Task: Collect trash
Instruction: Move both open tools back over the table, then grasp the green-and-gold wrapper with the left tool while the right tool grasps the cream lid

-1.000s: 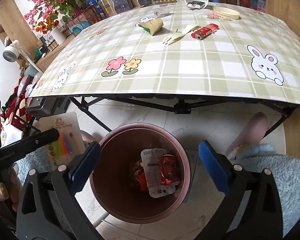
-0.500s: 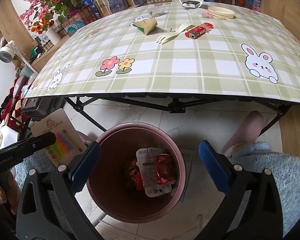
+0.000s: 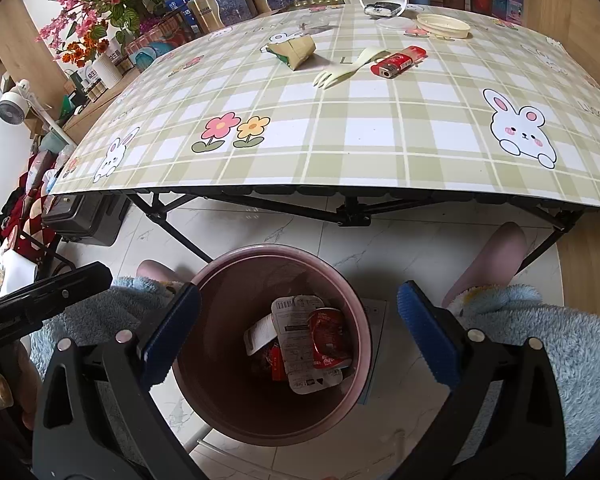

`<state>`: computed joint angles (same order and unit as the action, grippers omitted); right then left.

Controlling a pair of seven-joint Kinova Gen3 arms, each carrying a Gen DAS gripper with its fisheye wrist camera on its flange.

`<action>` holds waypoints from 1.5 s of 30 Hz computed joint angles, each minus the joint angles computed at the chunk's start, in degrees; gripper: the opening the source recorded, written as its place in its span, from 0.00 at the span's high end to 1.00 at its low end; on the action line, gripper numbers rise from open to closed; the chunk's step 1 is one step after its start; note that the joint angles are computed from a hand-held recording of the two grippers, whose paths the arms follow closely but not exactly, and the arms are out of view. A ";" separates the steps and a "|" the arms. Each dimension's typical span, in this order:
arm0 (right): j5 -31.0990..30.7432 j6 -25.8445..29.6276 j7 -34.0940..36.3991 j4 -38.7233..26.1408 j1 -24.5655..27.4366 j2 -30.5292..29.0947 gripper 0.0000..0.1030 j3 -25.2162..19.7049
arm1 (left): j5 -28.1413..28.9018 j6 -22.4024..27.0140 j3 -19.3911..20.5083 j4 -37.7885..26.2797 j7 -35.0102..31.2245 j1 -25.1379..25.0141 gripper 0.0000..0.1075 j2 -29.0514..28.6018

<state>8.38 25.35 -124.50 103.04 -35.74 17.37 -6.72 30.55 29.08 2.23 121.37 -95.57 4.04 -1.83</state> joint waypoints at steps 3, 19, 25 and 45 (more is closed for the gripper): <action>0.16 0.00 -0.23 0.07 -0.15 -0.02 0.06 0.08 | -0.99 -0.04 0.13 -0.07 1.32 -0.01 0.60 0.00; 10.53 -4.31 -7.97 1.37 -4.55 -2.59 0.06 5.20 | -29.21 -7.54 37.30 0.36 30.69 -32.87 0.10 -7.31; 10.81 -9.19 -5.15 1.82 -1.00 -3.30 0.06 4.62 | -42.50 -10.50 30.77 -2.07 36.35 -23.14 0.10 -4.47; 9.97 0.92 4.54 -13.66 6.56 3.61 0.06 5.79 | -25.08 4.61 3.40 -36.17 20.56 2.24 0.10 22.17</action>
<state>18.35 26.27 -119.97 89.38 -29.18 20.98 -0.93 5.47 33.69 5.62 85.20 -75.01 6.28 20.34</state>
